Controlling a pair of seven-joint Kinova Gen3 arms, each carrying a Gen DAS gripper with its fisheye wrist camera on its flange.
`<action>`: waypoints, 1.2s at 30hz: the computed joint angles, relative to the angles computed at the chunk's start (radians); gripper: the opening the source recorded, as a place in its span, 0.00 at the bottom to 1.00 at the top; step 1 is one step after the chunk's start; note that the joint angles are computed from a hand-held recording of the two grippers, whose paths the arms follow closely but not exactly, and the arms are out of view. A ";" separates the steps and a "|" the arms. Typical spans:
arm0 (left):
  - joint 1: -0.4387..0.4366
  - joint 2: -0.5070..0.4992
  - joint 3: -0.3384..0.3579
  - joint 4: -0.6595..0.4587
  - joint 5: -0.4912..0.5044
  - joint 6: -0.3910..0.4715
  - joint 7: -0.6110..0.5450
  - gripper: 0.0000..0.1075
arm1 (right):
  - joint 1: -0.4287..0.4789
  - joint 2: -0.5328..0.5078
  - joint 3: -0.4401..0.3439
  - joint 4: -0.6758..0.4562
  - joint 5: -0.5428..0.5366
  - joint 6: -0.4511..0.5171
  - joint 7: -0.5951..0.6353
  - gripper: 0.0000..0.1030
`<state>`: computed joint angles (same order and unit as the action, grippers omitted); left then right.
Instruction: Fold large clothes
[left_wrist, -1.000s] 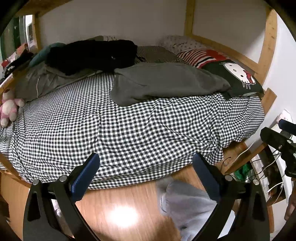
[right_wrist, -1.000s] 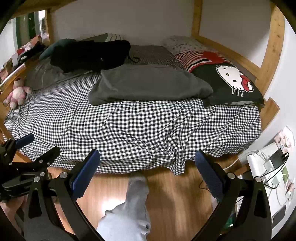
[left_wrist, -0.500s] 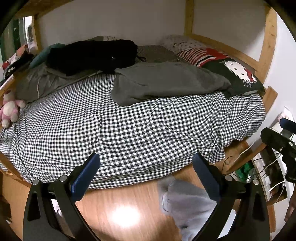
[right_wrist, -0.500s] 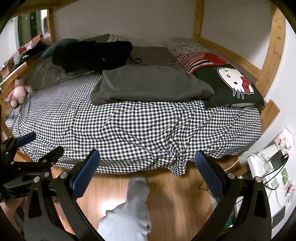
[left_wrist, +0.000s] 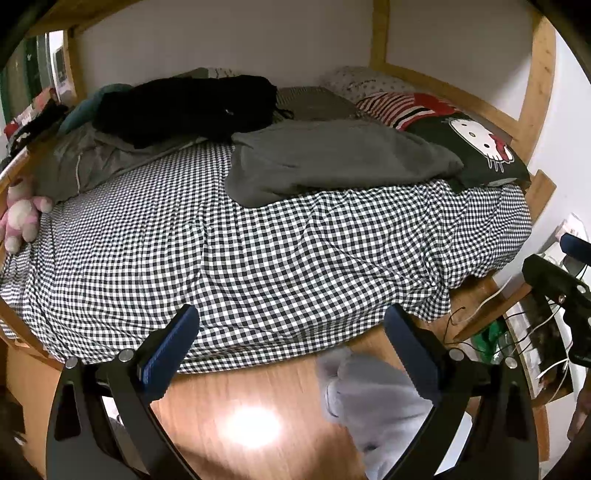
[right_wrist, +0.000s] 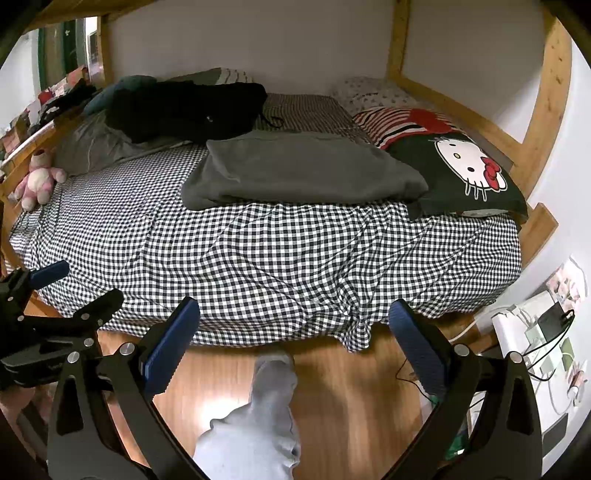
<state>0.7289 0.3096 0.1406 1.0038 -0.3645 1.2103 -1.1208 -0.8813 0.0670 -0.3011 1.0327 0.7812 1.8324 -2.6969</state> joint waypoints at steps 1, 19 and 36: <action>0.002 0.001 0.000 -0.001 -0.003 0.001 0.000 0.92 | -0.002 0.002 -0.001 -0.002 0.003 0.003 0.001 0.97; 0.005 -0.006 0.004 -0.001 -0.018 0.001 0.035 0.92 | -0.006 -0.005 -0.006 0.010 0.018 -0.005 -0.004 0.97; 0.053 0.020 -0.018 -0.019 -0.121 0.058 0.069 0.92 | -0.006 -0.005 -0.007 0.020 0.012 -0.016 -0.013 0.97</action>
<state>0.7821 0.3299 0.1226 0.9851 -0.4860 1.2687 -1.0516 -0.8874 0.0624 -0.3076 1.0529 0.7936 1.8160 -2.7096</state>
